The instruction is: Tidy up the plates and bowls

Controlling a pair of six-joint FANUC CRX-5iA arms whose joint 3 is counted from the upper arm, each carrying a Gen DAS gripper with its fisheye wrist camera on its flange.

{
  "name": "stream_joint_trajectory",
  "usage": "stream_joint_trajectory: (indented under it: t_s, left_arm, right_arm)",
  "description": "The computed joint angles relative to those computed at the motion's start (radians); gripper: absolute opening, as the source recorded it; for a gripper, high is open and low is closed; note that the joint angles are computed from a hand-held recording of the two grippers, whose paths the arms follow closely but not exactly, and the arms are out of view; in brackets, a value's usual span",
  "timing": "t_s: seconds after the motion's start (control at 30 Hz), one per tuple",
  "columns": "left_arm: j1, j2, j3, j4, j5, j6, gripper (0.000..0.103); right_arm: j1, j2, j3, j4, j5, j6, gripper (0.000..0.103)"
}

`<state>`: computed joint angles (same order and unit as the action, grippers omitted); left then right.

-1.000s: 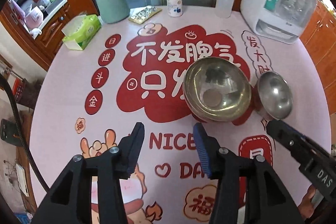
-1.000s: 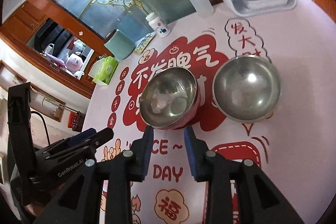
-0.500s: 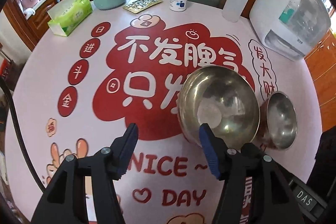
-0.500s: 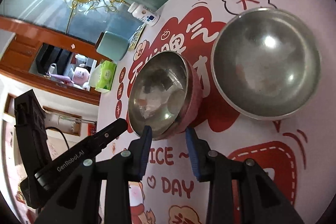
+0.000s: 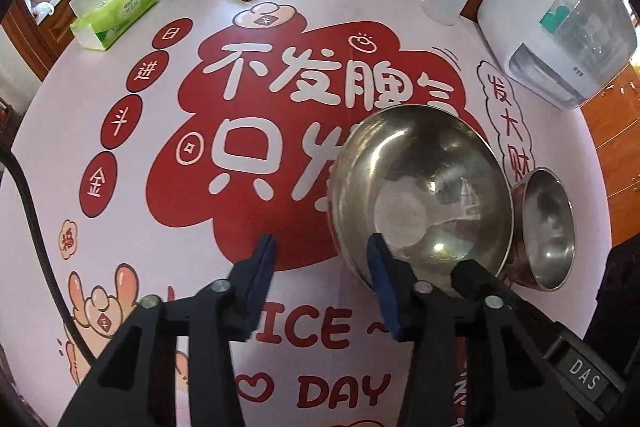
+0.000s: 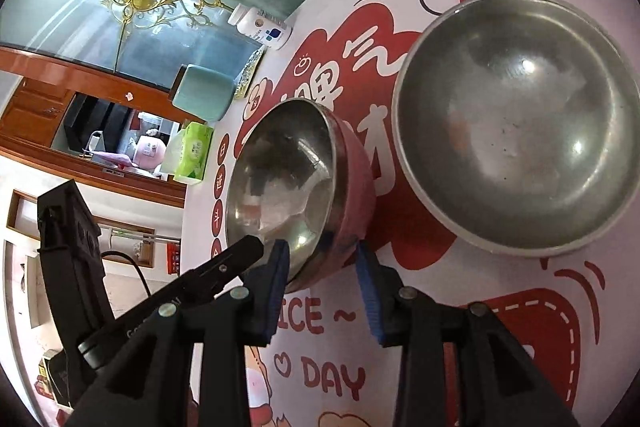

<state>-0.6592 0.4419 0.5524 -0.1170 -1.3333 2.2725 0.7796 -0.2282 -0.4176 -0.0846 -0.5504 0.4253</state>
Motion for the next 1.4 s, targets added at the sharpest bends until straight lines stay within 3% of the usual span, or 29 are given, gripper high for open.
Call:
stream_joint_trajectory:
  t_s: [0.17,0.73,1.03,1.4]
  left_arm:
    - [-0.004,-0.003,-0.018,0.017,0.024,-0.011,0.018]
    - [-0.045,-0.023,-0.023,-0.032,-0.018,0.015,0.016]
    - [-0.077,-0.106,-0.082,-0.052,-0.042,0.058,0.016]
    - [-0.149,-0.228,-0.147,-0.129,-0.134,0.140,0.016]
  right_arm:
    - [0.000,-0.003,-0.001,-0.003,0.003,0.007,0.025]
    - [0.014,-0.012,0.034,-0.018,-0.102,0.036,0.019]
    - [0.072,-0.068,0.044,-0.022,-0.171,0.014,0.019]
    - [0.188,-0.113,0.079,-0.028,-0.255,0.035,0.019]
